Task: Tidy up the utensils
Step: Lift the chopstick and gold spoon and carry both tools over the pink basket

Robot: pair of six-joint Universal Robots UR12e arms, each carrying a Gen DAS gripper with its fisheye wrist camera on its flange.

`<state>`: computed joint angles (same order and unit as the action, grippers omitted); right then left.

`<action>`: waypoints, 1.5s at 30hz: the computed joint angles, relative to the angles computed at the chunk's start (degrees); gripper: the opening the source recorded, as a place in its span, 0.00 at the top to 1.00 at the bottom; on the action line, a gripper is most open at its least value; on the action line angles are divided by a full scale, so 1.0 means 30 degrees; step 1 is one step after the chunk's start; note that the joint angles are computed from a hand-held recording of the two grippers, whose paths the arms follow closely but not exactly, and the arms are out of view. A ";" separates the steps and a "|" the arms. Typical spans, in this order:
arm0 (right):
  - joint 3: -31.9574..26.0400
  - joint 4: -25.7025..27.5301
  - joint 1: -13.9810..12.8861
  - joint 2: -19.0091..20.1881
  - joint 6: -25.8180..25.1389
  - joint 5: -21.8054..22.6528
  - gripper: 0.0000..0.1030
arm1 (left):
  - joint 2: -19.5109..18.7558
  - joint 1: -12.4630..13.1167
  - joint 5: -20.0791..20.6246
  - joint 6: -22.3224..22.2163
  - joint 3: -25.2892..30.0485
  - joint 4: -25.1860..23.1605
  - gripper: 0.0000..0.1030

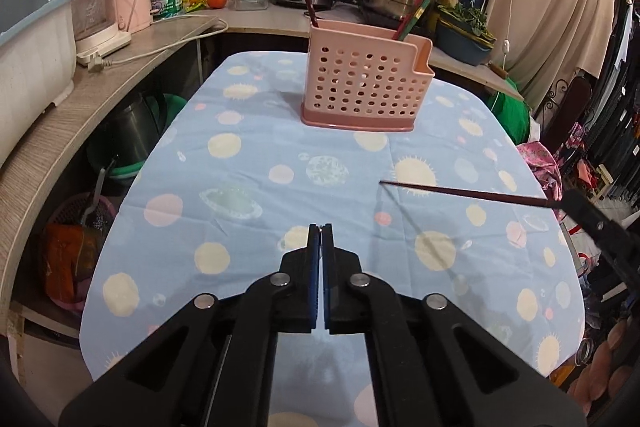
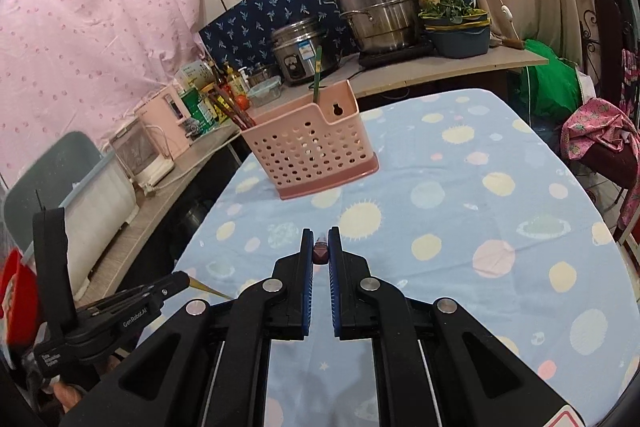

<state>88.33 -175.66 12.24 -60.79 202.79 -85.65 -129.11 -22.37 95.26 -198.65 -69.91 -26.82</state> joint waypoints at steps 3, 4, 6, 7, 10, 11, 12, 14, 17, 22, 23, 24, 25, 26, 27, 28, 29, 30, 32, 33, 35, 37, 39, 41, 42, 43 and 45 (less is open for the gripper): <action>-0.0310 -0.0325 -0.0147 0.0055 0.0135 0.0233 0.93 | -0.0084 0.0017 0.0217 0.0183 0.0256 0.0162 0.99; -0.0436 -0.0396 -0.0157 0.0083 0.0074 0.0145 0.93 | -0.0097 0.0026 0.0242 0.0204 0.0305 0.0174 0.99; -0.0613 -0.0495 -0.0185 0.0115 0.0012 0.0122 0.93 | -0.0125 0.0087 0.0121 0.0239 0.0436 0.0134 0.99; -0.0706 -0.0536 -0.0226 0.0135 0.0047 0.0240 0.93 | -0.0137 0.0115 0.0035 0.0252 0.0519 0.0044 0.99; -0.0980 -0.0524 -0.0340 0.0195 0.0117 0.0677 0.93 | -0.0122 0.0264 -0.0324 0.0216 0.0703 -0.0121 0.99; -0.1086 -0.0541 -0.0387 0.0228 0.0109 0.0807 0.93 | -0.0112 0.0343 -0.0539 0.0186 0.0793 -0.0181 0.99; -0.1182 -0.0574 -0.0424 0.0254 0.0101 0.0893 0.93 | -0.0108 0.0392 -0.0626 0.0187 0.0882 -0.0256 0.99; -0.1402 -0.0657 -0.0489 0.0321 0.0053 0.1044 0.93 | -0.0113 0.0479 -0.0772 0.0264 0.1117 -0.0428 0.99; -0.1832 -0.0742 -0.0668 0.0464 0.0229 0.1658 0.93 | -0.0147 0.0586 -0.1082 0.0457 0.1533 -0.0628 0.99; -0.3045 -0.0632 -0.0872 0.0848 -0.0015 0.1884 0.93 | -0.0478 0.0729 -0.1472 0.0790 0.2805 -0.0709 0.99; -0.3331 -0.0630 -0.0914 0.0950 -0.0029 0.1923 0.93 | -0.0602 0.0764 -0.1581 0.0853 0.3198 -0.0691 0.99; -0.3666 -0.0610 -0.0956 0.1072 -0.0049 0.1942 0.93 | -0.0714 0.0782 -0.1667 0.0886 0.3509 -0.0652 0.99; -0.3986 -0.0642 -0.0987 0.1192 -0.0061 0.1912 0.93 | -0.0881 0.0804 -0.1745 0.0940 0.3956 -0.0647 0.99; -0.4395 -0.0670 -0.1011 0.1354 -0.0136 0.1847 0.93 | -0.1078 0.0828 -0.1790 0.0968 0.4456 -0.0665 0.99; -0.4841 -0.0688 -0.1009 0.1536 -0.0262 0.1648 0.93 | -0.1287 0.0844 -0.1839 0.0990 0.4944 -0.0737 0.99; -0.5251 -0.0710 -0.1000 0.1709 -0.0365 0.1423 0.93 | -0.1559 0.0861 -0.1815 0.1032 0.5565 -0.0829 0.99; -0.5751 -0.0718 -0.0997 0.1930 -0.0467 0.1218 0.93 | -0.1789 0.0871 -0.1792 0.1049 0.6076 -0.0906 0.99; -0.6279 -0.0672 -0.1005 0.2165 -0.0534 0.1075 0.93 | -0.2099 0.0907 -0.1893 0.1069 0.6762 -0.1013 0.99; -0.7342 -0.0551 -0.1013 0.2653 -0.0608 0.0777 0.93 | -0.2803 0.0975 -0.2118 0.1016 0.8268 -0.1373 0.99; -0.7943 -0.0485 -0.1021 0.2943 -0.0621 0.0670 0.93 | -0.3092 0.1004 -0.2201 0.1017 0.8878 -0.1525 0.99; -0.9110 -0.0290 -0.1056 0.3521 -0.0556 0.0553 0.93 | -0.3882 0.1005 -0.2132 0.1132 1.0496 -0.2000 0.99; -1.0105 -0.0120 -0.1071 0.4047 -0.0529 0.0434 0.93 | -0.4573 0.1016 -0.2050 0.1259 1.1834 -0.2377 0.99; -1.1135 0.0144 -0.1077 0.4624 -0.0508 0.0285 0.93 | -0.5485 0.1045 -0.2016 0.1197 1.3561 -0.3163 0.99; -1.2134 0.0614 -0.1086 0.5197 -0.0438 0.0282 0.93 | -0.6355 0.1097 -0.1988 0.1115 1.5196 -0.4096 0.99; -1.2620 0.0909 -0.1079 0.5490 -0.0469 0.0263 0.93 | -0.6871 0.1129 -0.2027 0.1082 1.6141 -0.4624 0.99; -1.2971 0.1156 -0.1070 0.5706 -0.0514 0.0244 0.93 | -0.7298 0.1148 -0.1992 0.1053 1.6917 -0.5088 0.99; -1.3720 0.1858 -0.1051 0.6192 -0.0687 0.0281 0.93 | -0.8265 0.1197 -0.2001 0.0974 1.8658 -0.6185 0.99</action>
<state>47.17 -170.09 9.08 -42.21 200.73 -84.81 -153.90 -18.78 89.26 -195.72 -13.94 -45.37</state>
